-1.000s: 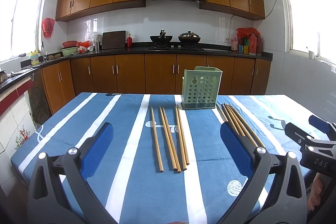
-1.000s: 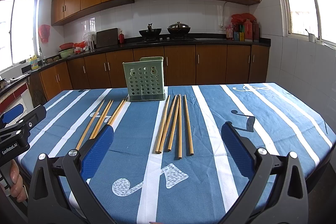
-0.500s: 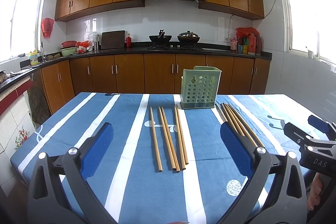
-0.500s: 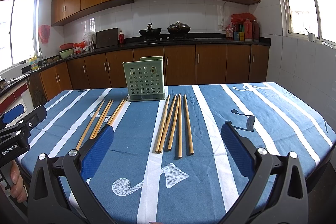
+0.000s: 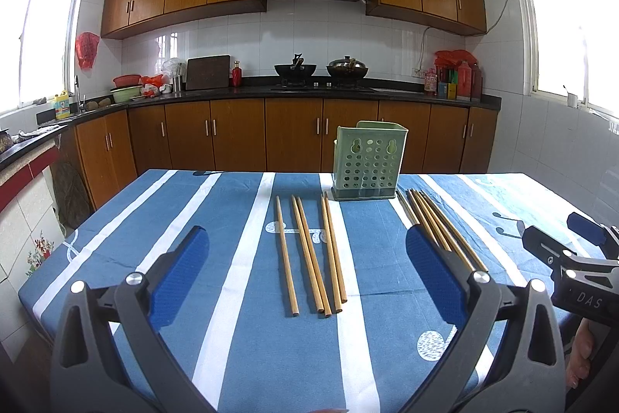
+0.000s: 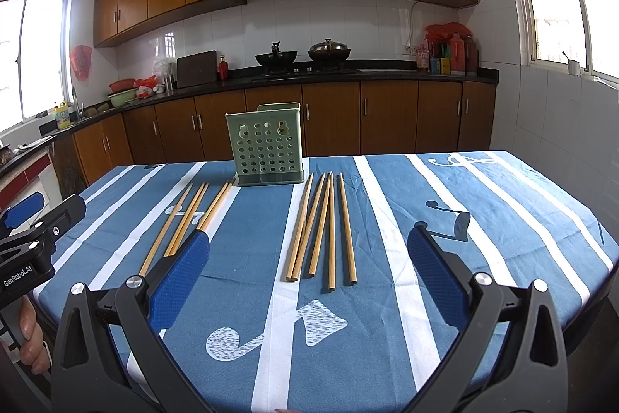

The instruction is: Organize utensils

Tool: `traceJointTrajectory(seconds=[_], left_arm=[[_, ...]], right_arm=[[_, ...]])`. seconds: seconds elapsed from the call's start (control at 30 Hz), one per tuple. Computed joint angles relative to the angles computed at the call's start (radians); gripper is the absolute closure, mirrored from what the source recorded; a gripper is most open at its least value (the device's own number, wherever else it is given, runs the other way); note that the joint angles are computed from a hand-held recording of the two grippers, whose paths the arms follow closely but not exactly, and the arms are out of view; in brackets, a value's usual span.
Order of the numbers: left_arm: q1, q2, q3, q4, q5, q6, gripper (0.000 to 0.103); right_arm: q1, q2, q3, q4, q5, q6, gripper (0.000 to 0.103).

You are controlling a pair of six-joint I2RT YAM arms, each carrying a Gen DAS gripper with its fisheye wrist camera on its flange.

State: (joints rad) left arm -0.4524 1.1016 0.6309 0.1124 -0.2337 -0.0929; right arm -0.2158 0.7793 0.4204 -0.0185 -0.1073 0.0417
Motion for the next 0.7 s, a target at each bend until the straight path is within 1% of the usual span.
traceJointTrajectory(seconds=[0.7], left_arm=[[0.000, 0.000, 0.001, -0.002, 0.000, 0.000, 0.004]], right_arm=[[0.013, 0.003, 0.004, -0.002, 0.011, 0.004, 0.002]])
